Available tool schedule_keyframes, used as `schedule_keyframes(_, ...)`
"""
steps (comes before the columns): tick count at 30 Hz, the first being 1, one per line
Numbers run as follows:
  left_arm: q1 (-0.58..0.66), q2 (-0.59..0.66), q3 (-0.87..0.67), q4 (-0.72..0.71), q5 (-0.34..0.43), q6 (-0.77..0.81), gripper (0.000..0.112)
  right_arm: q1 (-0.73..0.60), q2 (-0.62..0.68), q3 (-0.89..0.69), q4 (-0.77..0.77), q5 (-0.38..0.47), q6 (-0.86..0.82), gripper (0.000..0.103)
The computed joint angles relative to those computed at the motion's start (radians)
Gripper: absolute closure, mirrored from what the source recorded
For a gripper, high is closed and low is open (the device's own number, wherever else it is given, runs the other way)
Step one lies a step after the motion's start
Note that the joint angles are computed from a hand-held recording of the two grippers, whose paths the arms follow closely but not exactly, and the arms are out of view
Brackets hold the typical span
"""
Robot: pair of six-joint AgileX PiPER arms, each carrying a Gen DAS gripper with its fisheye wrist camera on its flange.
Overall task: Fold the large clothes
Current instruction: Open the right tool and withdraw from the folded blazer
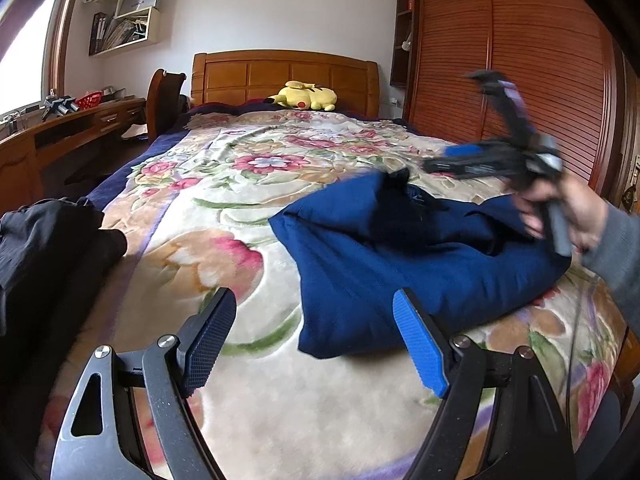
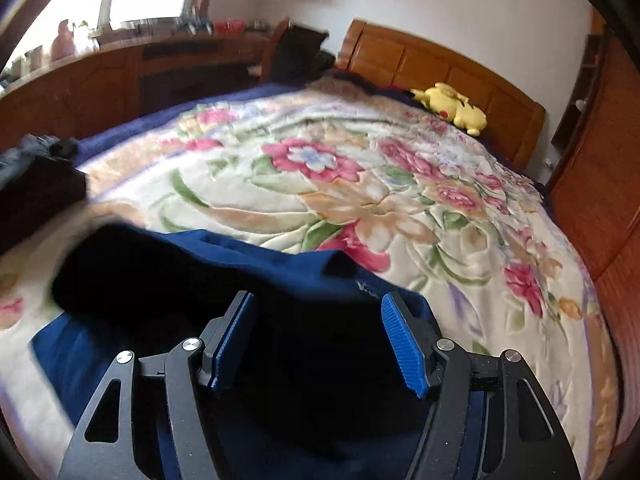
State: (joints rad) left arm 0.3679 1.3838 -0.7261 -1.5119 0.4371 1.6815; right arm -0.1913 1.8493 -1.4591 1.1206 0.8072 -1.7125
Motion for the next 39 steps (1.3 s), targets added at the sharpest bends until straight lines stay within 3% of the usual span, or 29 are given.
schedule_keyframes(5, -0.06, 0.017, -0.012, -0.007, -0.047, -0.005, 0.031, -0.23, -0.039, 0.147, 0.126, 0.117, -0.217, 0.035)
schedule_keyframes(12, -0.104, 0.058, -0.057, 0.051, -0.091, -0.078, 0.031, -0.448, 0.032, 0.141, 0.073, 0.195, -0.247, 0.035)
schedule_keyframes(16, -0.108, 0.099, -0.098, 0.111, -0.095, -0.146, 0.031, -0.493, 0.077, 0.129, 0.05, 0.16, -0.24, 0.035)
schedule_keyframes(20, -0.12, 0.139, -0.13, 0.192, -0.119, -0.234, 0.036, -0.527, 0.118, 0.099, 0.027, 0.168, -0.21, 0.025)
schedule_keyframes(24, -0.122, 0.179, -0.16, 0.295, -0.112, -0.342, 0.042, -0.532, 0.131, 0.092, -0.008, 0.151, -0.177, 0.022)
schedule_keyframes(33, -0.162, 0.251, -0.211, 0.588, -0.121, -0.63, 0.048, -0.534, 0.223, -0.026, -0.072, 0.238, -0.063, 0.021)
schedule_keyframes(37, -0.16, 0.275, -0.232, 0.633, -0.093, -0.674, 0.054, -0.521, 0.252, -0.033, -0.087, 0.235, -0.088, 0.032)
schedule_keyframes(39, -0.164, 0.275, -0.232, 0.627, -0.079, -0.657, 0.067, -0.519, 0.271, -0.061, -0.098, 0.246, -0.071, 0.045)
